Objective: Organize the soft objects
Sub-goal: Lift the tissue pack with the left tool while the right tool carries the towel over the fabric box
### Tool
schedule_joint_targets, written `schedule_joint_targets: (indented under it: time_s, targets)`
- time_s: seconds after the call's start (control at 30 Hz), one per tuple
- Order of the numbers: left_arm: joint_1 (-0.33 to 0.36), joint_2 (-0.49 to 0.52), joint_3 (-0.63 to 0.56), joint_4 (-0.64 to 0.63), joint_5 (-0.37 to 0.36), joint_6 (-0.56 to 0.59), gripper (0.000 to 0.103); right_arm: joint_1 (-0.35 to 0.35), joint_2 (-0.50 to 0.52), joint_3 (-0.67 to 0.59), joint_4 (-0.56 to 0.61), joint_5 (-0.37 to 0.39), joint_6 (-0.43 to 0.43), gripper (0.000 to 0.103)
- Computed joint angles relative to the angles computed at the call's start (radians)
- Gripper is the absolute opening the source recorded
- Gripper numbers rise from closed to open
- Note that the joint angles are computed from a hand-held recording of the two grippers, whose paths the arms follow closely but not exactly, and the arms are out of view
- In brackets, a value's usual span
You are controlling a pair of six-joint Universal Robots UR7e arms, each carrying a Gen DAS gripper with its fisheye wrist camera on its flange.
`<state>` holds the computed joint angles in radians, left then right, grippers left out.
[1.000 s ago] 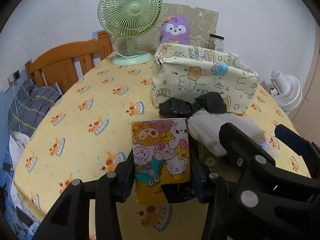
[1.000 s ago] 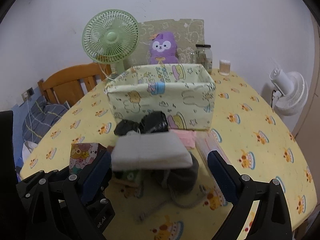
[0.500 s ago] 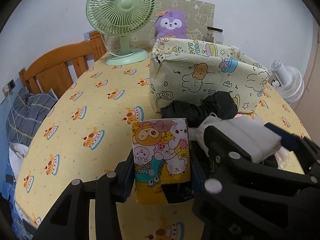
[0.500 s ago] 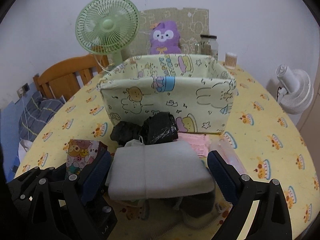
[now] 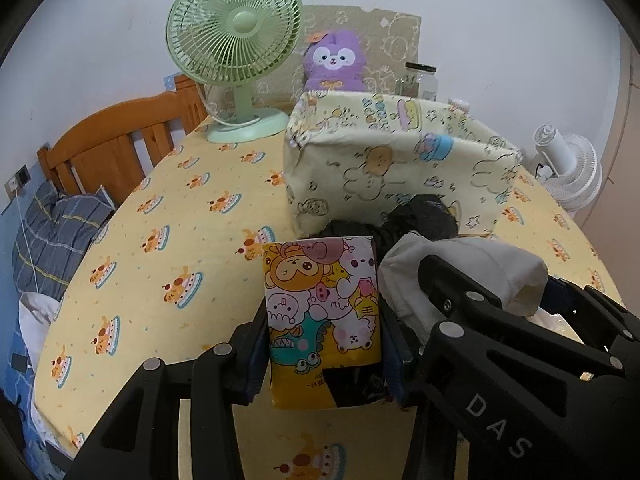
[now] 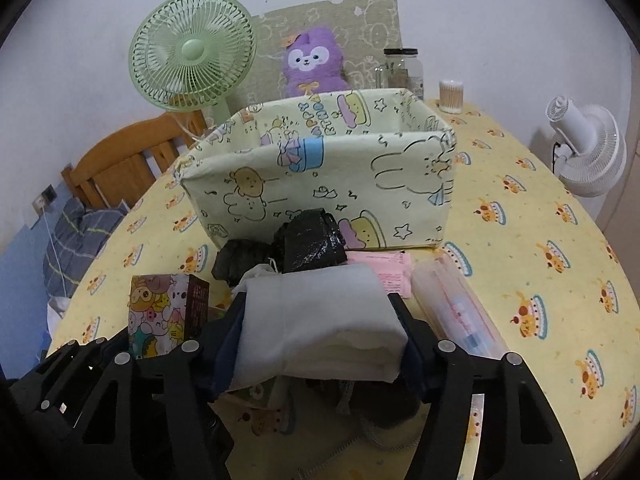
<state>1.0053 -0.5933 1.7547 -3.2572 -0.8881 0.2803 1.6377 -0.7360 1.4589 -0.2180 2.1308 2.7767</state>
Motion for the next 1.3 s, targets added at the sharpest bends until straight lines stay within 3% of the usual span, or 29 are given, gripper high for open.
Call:
schedule_joint_targets:
  time_s: [0.7,1.3]
  targets:
    - [-0.108,-0.101,0.108,-0.096,-0.004,0.006,0.049,0.094,-0.187,0.217,-0.216,0.029,-0.090,0.068]
    - [-0.154,-0.129,0.116,-0.111,0.001,0.008,0.049,0.146,-0.253,0.262,-0.252,0.079,-0.126,0.068]
